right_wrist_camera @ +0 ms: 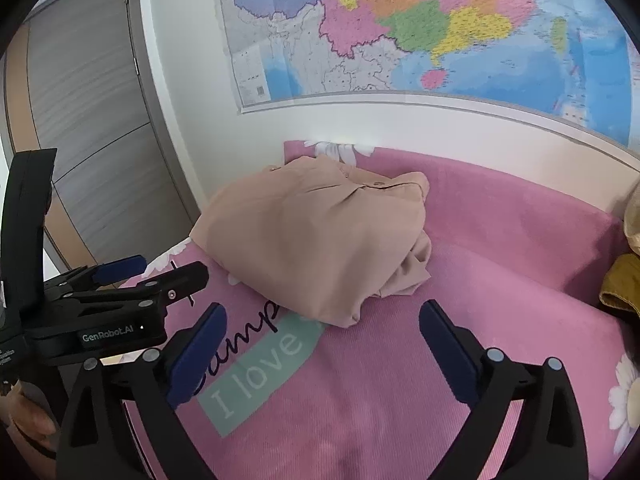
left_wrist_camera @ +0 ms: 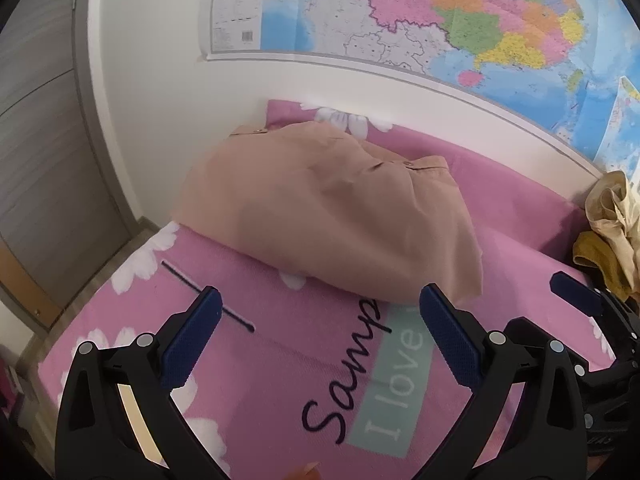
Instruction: Fold large clothes
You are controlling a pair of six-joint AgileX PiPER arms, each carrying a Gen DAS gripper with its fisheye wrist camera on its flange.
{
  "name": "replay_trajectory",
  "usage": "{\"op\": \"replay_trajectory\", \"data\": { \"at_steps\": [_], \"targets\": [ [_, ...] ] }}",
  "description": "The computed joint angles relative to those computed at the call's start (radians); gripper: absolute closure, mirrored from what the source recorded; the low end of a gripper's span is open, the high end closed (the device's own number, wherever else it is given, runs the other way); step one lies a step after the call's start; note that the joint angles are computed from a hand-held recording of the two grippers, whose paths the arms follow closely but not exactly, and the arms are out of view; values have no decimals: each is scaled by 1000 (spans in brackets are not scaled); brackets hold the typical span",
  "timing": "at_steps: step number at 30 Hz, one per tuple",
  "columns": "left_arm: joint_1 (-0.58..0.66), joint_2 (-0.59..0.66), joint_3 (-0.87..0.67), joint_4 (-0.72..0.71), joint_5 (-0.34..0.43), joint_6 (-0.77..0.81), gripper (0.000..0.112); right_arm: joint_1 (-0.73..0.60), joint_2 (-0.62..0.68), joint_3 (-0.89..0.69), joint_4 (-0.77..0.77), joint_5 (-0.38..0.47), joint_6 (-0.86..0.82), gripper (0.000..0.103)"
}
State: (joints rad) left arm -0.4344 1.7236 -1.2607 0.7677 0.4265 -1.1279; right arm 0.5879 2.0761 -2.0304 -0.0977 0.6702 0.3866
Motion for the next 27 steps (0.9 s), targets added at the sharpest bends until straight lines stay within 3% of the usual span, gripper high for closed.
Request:
{"op": "replay_trajectory", "data": {
  "at_steps": [2,10,27],
  "targets": [
    [-3,-22,31,1,-27,-19,15,7,-24,41,-28,-14,28,7],
    [-70,-65,93,205,62,-232,15,29,-120,208,-94,-87,101,6],
    [-191,-96,110,276,180,-330,15,43,-266,415,-147,-177,170,6]
  ]
}}
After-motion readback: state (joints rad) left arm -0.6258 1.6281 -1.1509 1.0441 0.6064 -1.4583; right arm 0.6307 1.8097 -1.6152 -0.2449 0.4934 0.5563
